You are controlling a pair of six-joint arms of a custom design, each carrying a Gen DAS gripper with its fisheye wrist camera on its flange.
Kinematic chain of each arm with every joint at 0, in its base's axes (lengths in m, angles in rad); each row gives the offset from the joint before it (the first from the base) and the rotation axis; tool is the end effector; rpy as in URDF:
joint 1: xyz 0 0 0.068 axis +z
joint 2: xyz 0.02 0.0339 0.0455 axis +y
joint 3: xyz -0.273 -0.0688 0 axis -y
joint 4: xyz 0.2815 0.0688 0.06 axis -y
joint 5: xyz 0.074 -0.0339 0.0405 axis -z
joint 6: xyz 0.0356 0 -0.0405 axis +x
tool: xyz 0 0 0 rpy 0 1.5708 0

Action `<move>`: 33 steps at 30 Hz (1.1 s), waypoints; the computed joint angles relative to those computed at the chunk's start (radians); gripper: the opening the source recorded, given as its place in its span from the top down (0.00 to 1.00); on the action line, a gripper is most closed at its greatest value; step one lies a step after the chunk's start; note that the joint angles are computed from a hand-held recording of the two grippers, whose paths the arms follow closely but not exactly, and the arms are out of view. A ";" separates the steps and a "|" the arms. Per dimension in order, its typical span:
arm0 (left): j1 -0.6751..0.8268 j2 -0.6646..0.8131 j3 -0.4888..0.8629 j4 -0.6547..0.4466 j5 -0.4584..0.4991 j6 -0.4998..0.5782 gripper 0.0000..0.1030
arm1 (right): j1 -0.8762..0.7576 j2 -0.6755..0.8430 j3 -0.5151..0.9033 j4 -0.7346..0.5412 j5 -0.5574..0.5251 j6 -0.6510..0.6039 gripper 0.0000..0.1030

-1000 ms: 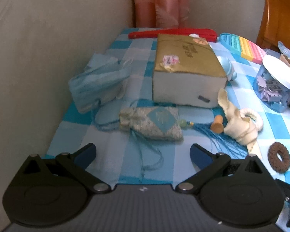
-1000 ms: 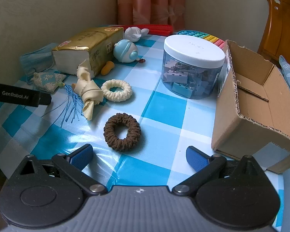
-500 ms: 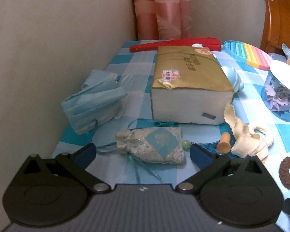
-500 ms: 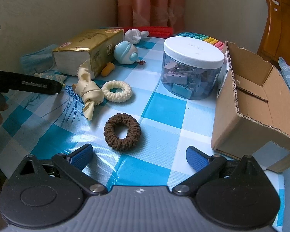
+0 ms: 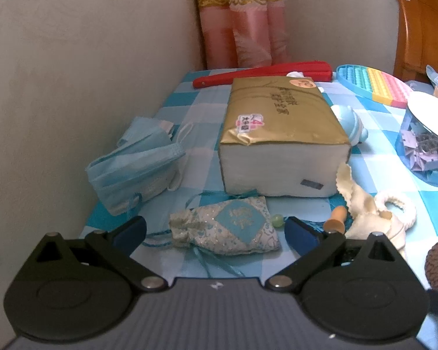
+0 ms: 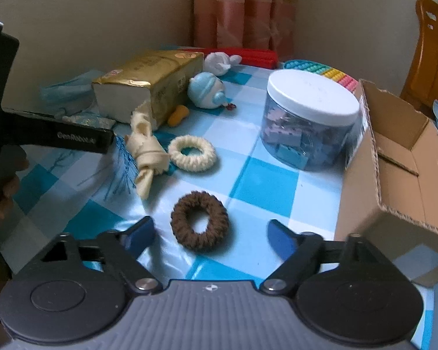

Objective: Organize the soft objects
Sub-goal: 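Close left tool on the sachet while right tool closes on the brown scrunchie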

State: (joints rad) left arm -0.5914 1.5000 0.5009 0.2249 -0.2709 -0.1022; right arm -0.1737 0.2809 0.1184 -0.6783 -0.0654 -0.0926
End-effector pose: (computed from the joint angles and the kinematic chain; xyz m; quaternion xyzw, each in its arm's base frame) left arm 0.2385 -0.1487 0.1058 0.1704 0.8988 -0.0136 0.4037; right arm 0.1169 -0.0181 0.1212 0.0262 0.9333 -0.0171 0.3577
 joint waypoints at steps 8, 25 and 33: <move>0.036 0.000 0.016 -0.031 0.063 -0.051 0.14 | 0.053 0.034 0.021 0.014 0.027 0.014 0.52; 0.083 -0.160 -0.014 -0.143 0.122 0.002 0.54 | 0.118 -0.074 0.042 -0.119 0.081 0.049 0.60; 0.101 -0.359 -0.030 -0.289 0.157 0.054 0.54 | 0.102 -0.201 0.083 -0.249 0.056 0.050 0.60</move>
